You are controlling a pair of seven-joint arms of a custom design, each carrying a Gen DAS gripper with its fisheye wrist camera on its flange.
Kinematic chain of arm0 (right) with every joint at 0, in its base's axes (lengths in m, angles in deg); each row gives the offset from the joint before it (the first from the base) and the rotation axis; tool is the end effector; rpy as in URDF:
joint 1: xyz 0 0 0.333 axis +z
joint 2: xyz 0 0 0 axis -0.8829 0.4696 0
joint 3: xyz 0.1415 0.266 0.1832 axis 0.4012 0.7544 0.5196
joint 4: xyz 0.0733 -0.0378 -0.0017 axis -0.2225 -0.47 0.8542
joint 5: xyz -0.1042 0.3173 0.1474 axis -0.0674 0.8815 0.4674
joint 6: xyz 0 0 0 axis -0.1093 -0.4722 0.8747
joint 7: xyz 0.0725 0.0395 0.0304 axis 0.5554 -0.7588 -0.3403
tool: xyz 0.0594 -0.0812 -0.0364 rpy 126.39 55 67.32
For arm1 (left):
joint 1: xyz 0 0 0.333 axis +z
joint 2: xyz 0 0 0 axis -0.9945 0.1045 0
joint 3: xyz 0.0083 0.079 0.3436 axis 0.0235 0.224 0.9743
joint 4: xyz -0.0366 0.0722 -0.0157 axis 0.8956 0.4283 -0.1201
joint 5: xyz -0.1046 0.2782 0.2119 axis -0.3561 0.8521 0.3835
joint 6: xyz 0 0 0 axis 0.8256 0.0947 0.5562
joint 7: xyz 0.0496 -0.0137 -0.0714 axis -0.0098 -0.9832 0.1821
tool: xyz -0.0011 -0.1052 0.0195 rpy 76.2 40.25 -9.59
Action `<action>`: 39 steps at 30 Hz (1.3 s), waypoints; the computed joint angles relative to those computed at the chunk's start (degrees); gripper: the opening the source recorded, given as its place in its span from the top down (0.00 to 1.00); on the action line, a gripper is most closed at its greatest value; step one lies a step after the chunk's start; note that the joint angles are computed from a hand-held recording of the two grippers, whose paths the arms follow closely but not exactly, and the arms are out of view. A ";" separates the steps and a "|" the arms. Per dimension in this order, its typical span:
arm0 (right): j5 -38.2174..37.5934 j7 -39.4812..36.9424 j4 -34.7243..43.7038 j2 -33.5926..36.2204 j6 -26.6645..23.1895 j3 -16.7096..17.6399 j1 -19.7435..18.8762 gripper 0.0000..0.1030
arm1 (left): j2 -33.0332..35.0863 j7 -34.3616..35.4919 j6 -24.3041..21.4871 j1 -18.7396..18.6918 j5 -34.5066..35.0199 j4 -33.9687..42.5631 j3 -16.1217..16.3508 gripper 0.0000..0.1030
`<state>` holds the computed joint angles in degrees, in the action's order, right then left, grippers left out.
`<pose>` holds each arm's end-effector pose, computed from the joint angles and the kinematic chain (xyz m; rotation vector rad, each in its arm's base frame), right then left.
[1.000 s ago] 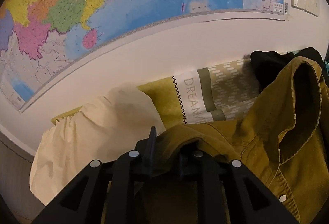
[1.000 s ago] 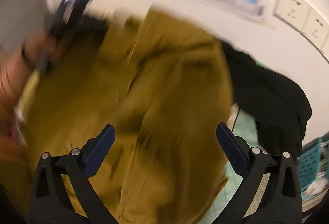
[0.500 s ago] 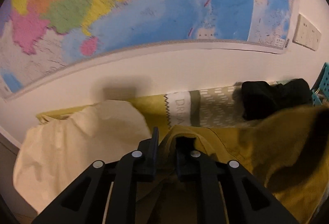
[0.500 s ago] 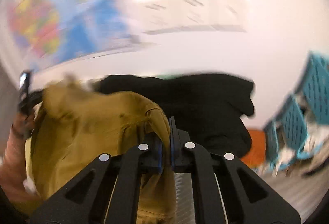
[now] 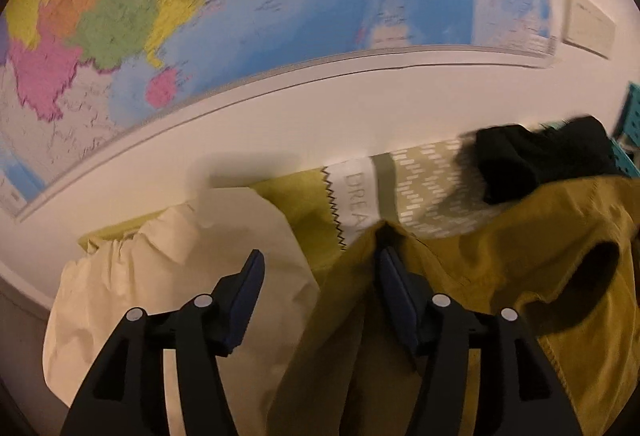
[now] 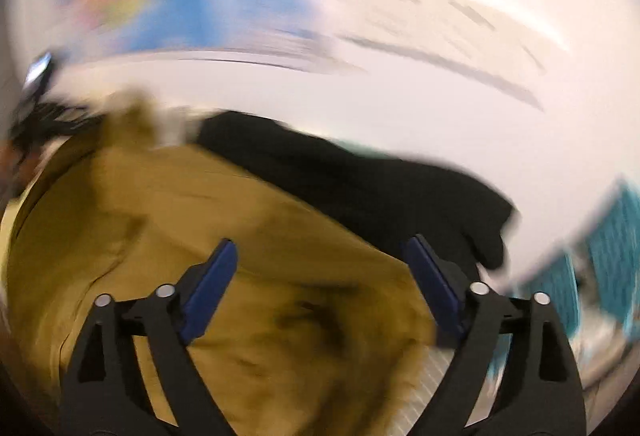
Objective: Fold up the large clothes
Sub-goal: 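Lower the shirt onto the bed and open both tools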
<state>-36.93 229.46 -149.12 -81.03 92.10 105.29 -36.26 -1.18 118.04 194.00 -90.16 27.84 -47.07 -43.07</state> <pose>0.3188 0.2970 0.6567 -1.7884 1.9003 -0.7833 0.6220 -0.1689 0.5573 -0.9724 2.4121 -0.7700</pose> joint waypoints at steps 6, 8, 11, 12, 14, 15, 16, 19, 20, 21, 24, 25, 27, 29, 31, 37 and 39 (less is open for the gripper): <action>-6.64 -10.68 12.80 19.20 -1.32 2.13 4.25 0.14 | 0.27 -3.81 0.53 -2.03 4.43 -0.89 0.72 0.41; -6.96 -12.53 15.76 23.05 -2.48 0.77 5.53 0.46 | 0.23 -4.01 0.35 -1.79 4.12 -0.60 0.47 0.41; 4.50 -12.98 11.79 19.87 8.87 -4.34 3.89 0.98 | -1.17 -0.20 -0.25 0.17 -0.56 -0.79 -0.80 0.40; 7.74 -10.65 9.13 17.22 14.36 -6.15 2.59 0.97 | -1.96 1.68 -0.02 0.93 -2.66 -1.21 -1.08 0.38; 8.49 -5.82 5.93 13.66 18.94 -7.86 -0.02 0.97 | -3.52 5.69 0.42 2.35 -7.26 -2.05 -1.28 0.31; 9.43 -3.56 5.14 12.55 20.43 -8.44 -1.27 0.97 | -4.05 7.19 0.59 2.79 -8.90 -2.38 -1.09 0.30; 13.69 -2.82 3.37 11.61 23.42 -9.95 -2.05 0.97 | -4.51 8.57 0.46 3.20 -10.19 -2.71 -0.78 0.29; 17.24 -1.91 3.92 14.09 21.59 -10.35 -4.10 0.97 | -5.33 11.14 -0.06 3.91 -12.02 -4.31 0.26 0.27; 18.49 -2.19 4.20 15.55 20.75 -10.36 -4.30 0.95 | -5.61 11.79 -0.10 4.03 -12.26 -5.05 0.55 0.27; 18.74 -0.94 4.08 16.75 20.31 -10.15 -4.65 0.91 | -6.04 12.45 -0.12 4.23 -12.27 -6.10 0.93 0.27; 19.50 2.89 1.92 18.12 23.01 -9.92 -5.13 0.69 | -8.12 16.43 -1.20 5.55 -14.34 -9.68 2.10 0.26; 18.04 5.37 1.20 17.78 23.55 -9.63 -5.29 0.64 | -8.81 17.85 -1.25 5.91 -15.42 -10.74 2.48 0.26; 14.35 10.10 -0.36 16.10 24.17 -8.81 -5.42 0.49 | -10.95 21.83 -2.47 6.84 -18.64 -13.59 3.51 0.26; 13.16 11.59 -2.69 14.10 26.71 -8.77 -5.45 0.46 | -13.10 25.64 -5.40 7.59 -22.05 -16.01 4.90 0.26; 11.22 13.70 -4.70 11.09 28.35 -7.46 -5.27 0.41 | -15.68 30.02 -8.59 8.16 -25.40 -18.97 6.49 0.26; 9.62 15.26 -10.00 5.31 32.82 -5.78 -4.01 0.30 | -20.78 35.27 -7.95 7.49 -27.07 -27.19 8.47 0.36; 10.83 13.98 -11.25 3.58 32.67 -5.30 -2.73 0.28 | -21.19 34.75 -10.06 7.61 -26.75 -27.80 9.09 0.46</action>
<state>-26.10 243.44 -160.36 -77.45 124.77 99.99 -38.99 -22.37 152.79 183.94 -82.55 1.09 -74.87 -33.98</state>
